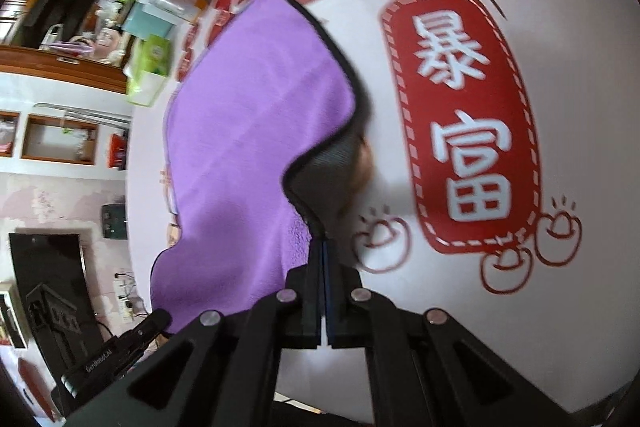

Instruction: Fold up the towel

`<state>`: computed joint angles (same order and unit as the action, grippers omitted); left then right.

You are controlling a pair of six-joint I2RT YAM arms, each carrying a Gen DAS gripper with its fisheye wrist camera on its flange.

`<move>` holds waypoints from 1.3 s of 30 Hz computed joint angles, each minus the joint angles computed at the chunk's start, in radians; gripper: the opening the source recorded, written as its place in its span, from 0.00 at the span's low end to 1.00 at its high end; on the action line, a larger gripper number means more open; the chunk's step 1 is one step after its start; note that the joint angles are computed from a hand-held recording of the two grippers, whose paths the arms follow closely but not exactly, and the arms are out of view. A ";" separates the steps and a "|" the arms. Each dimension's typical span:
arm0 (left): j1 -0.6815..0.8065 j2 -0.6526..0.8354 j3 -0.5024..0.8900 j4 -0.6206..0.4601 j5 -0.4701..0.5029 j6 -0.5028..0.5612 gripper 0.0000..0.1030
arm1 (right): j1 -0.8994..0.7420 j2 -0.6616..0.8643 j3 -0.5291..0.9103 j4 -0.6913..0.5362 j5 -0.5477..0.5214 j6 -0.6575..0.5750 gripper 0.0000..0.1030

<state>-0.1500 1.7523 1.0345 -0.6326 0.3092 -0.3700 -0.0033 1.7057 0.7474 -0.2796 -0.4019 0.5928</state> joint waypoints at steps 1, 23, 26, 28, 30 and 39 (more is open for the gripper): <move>0.006 0.003 0.020 -0.007 0.010 -0.001 0.08 | 0.004 -0.007 -0.003 0.008 -0.004 0.004 0.00; 0.039 0.198 0.458 -0.058 0.032 -0.038 0.08 | -0.006 0.010 0.198 0.081 -0.021 -0.012 0.00; 0.034 0.210 0.480 -0.064 0.028 -0.033 0.08 | -0.005 -0.002 0.186 0.101 -0.043 -0.023 0.00; 0.030 0.214 0.481 -0.067 0.029 -0.034 0.08 | -0.004 -0.008 0.173 0.106 -0.054 -0.021 0.00; 0.028 0.216 0.482 -0.070 0.032 -0.035 0.08 | -0.002 -0.017 0.157 0.110 -0.051 -0.016 0.00; 0.011 0.219 0.528 -0.091 0.027 -0.023 0.08 | 0.001 -0.063 0.092 0.108 -0.052 -0.011 0.00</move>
